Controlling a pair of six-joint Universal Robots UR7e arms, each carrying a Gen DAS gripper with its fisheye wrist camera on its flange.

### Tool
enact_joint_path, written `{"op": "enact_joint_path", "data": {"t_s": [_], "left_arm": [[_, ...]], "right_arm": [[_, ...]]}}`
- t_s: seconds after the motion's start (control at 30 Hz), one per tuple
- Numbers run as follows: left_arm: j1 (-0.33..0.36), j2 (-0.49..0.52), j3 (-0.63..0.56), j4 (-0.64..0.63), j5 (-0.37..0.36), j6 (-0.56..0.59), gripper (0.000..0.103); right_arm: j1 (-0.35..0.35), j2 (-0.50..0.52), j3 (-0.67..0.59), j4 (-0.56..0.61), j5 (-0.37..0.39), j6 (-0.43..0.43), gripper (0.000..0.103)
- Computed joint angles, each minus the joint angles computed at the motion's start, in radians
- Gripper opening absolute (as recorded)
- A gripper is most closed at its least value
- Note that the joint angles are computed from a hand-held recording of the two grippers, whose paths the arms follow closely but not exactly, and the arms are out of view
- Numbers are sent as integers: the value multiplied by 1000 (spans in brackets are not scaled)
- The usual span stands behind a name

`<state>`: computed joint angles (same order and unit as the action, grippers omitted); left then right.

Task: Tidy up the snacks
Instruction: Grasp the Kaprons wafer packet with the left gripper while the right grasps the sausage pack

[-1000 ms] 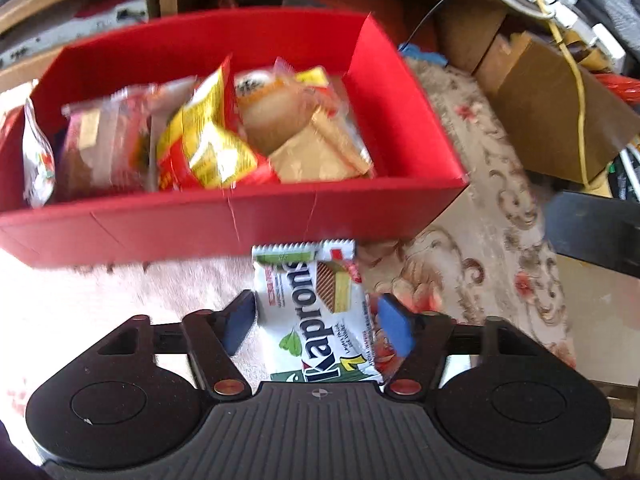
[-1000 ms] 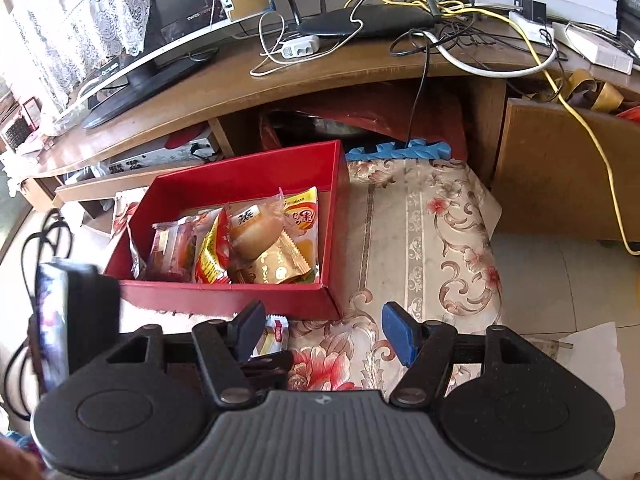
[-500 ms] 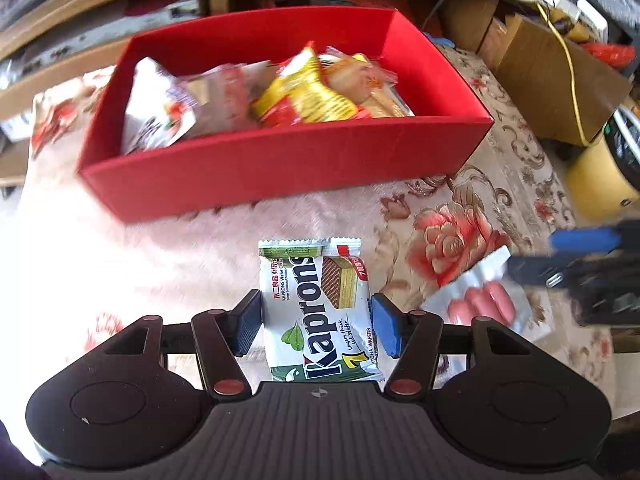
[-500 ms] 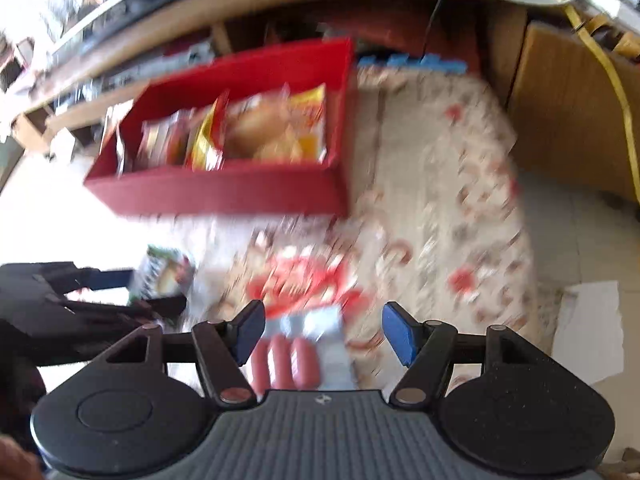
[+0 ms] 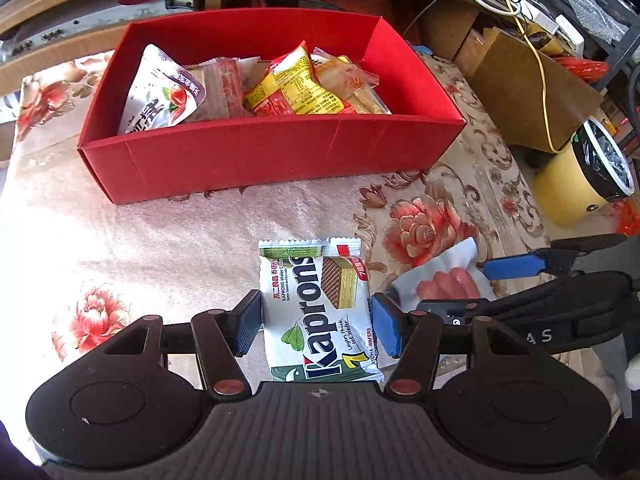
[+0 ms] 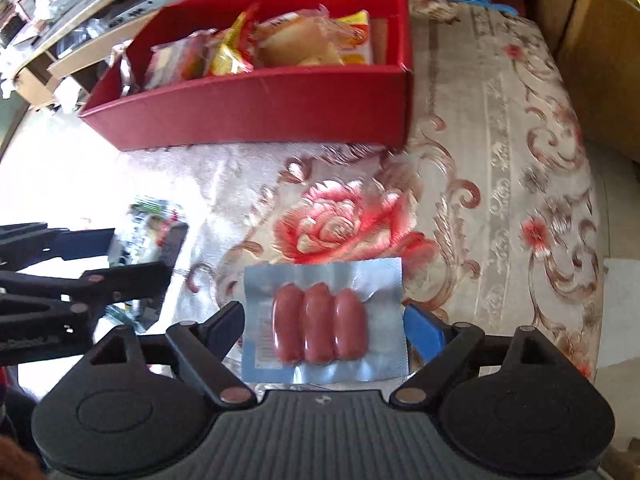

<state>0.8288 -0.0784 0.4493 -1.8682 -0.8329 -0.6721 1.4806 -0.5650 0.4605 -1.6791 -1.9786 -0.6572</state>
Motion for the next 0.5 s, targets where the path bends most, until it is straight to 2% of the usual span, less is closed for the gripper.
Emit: {"op": "enact_joint_path", "data": {"t_s": [0.1,0.13,0.2,0.37,0.5], "left_arm": [[1,0,0,1,-4,-3,65],[1,3,-7,7,-5,-5,65],[2,6,-14,19,-3,-11,65],[5,-6,8,13,-8,-16,66],[6,-20,33,24,-10,-27,66]], "right_arm": [[2,24,-33,30,-17,-12,89],[2,16,-12,17,-18,-23,94],[7,-6,52,-46,-36,-51,95],[5,-14,92,-98,-32,-74,103],[2,-42,157,-161,-26,-101,103]]}}
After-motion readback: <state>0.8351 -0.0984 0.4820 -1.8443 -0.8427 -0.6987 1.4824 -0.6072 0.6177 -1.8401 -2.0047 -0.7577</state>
